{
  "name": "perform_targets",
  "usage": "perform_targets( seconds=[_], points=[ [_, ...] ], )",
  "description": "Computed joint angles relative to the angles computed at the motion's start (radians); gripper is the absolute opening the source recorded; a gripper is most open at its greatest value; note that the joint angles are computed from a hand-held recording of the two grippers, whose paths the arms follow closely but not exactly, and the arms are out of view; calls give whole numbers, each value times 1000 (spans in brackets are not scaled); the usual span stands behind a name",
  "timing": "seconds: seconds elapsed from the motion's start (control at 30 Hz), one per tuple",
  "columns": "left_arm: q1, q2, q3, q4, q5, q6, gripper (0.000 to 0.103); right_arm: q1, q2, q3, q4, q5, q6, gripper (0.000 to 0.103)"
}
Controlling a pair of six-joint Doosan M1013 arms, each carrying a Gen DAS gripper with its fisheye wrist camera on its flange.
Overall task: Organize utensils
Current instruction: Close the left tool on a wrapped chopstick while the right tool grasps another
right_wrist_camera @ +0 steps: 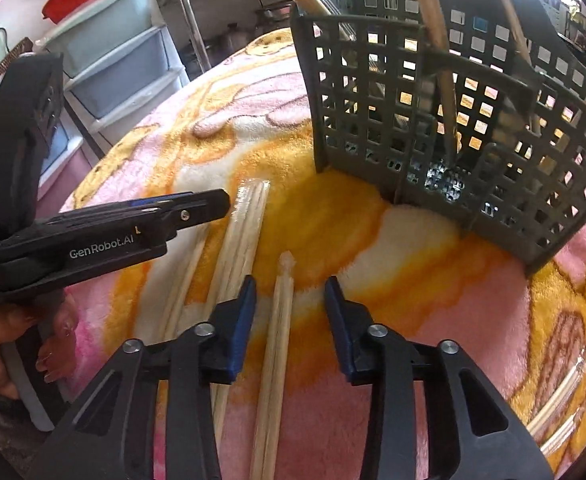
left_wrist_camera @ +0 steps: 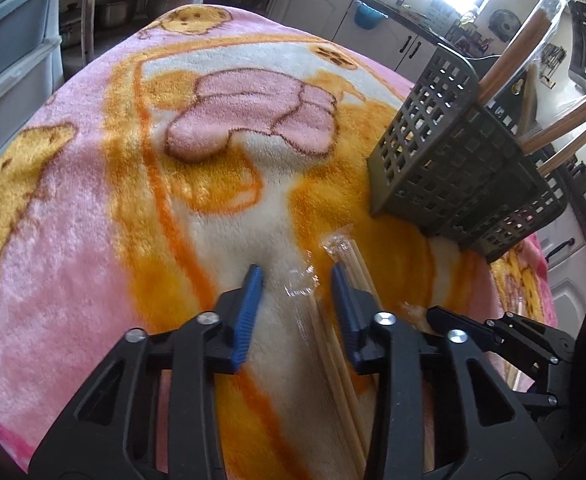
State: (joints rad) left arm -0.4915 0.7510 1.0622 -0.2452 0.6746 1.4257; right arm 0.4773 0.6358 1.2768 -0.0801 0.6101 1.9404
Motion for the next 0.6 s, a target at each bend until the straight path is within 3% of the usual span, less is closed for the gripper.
perform_targets(
  seconds=[0.17, 0.4, 0.6],
  points=[
    [-1, 5, -4, 41, -5, -17, 10, -6, 2, -1, 7, -14, 3, 11],
    [22, -1, 10, -75, -18, 34, 3, -22, -30, 40, 62, -93, 0, 7],
    [28, -56, 78, -159, -133, 103, 2, -30, -81, 97, 90, -196, -9, 7]
  ],
)
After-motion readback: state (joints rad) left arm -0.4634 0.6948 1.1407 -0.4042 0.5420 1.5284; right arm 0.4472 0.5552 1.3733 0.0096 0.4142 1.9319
